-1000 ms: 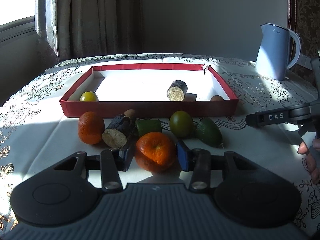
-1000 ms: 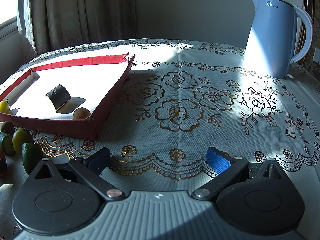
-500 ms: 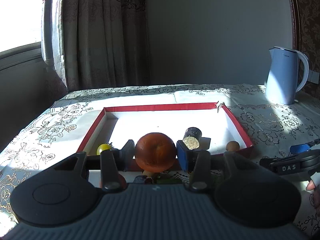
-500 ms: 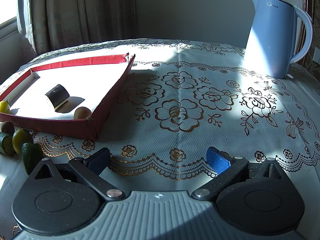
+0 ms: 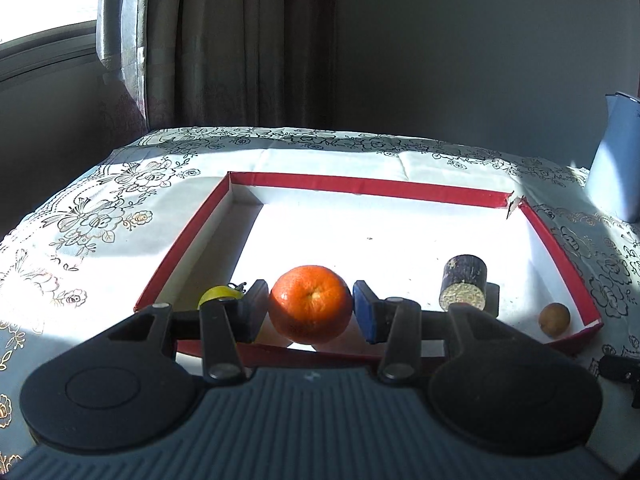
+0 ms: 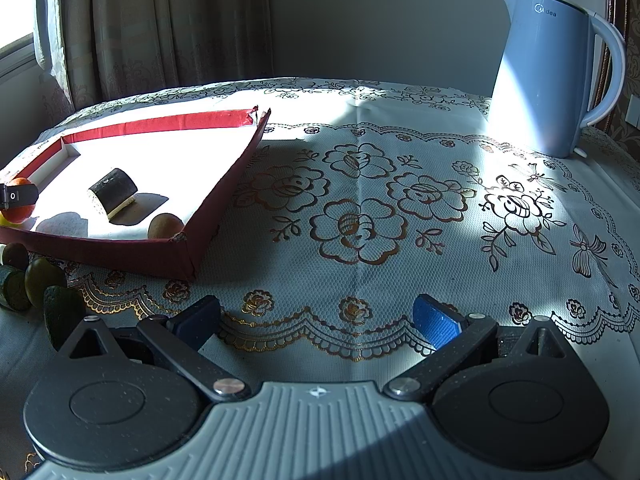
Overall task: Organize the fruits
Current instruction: 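Carry the orange into the red box and open the left gripper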
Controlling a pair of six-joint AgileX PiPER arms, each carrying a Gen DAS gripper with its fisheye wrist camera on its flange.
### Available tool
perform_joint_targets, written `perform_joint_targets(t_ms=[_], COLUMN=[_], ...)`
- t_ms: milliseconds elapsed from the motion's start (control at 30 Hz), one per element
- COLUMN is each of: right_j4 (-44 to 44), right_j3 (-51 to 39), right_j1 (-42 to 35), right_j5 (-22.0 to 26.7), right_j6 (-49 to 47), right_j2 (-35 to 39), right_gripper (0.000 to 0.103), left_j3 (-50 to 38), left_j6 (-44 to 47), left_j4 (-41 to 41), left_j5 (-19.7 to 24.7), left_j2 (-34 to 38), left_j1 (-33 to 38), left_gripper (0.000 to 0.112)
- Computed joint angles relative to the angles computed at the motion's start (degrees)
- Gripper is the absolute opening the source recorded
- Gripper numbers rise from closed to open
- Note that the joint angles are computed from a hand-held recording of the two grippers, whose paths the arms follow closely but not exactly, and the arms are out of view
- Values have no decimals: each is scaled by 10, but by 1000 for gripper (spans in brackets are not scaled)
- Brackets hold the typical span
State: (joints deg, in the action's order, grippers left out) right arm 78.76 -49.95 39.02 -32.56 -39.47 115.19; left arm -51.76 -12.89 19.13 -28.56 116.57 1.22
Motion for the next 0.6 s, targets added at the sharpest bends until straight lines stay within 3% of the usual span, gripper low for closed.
perform_joint_targets(t_ms=[33,67,167,200,333,600], right_j4=[0,0,0,1,1,1], right_j3=[0,0,0,0,0,0], right_j1=[0,0,0,0,1,1], right_j5=[0,0,0,0,0,0], right_j6=[0,0,0,0,0,-1], right_j2=[0,0,0,0,0,0], right_gripper=[103,103,103,103,103,103], left_j3=[0,4,48,68,145,263], left_j6=[4,4,43,58,57,46], left_j4=[-3,-2,-43,-57,-13,47], left_j5=[2,-4,-60,-83,-137,-215], left_j2=[1,1,-23,-34,-93,-140], left_j1=[-1,0,1,1,29,141], left_gripper=[43,50,85,90,102,103])
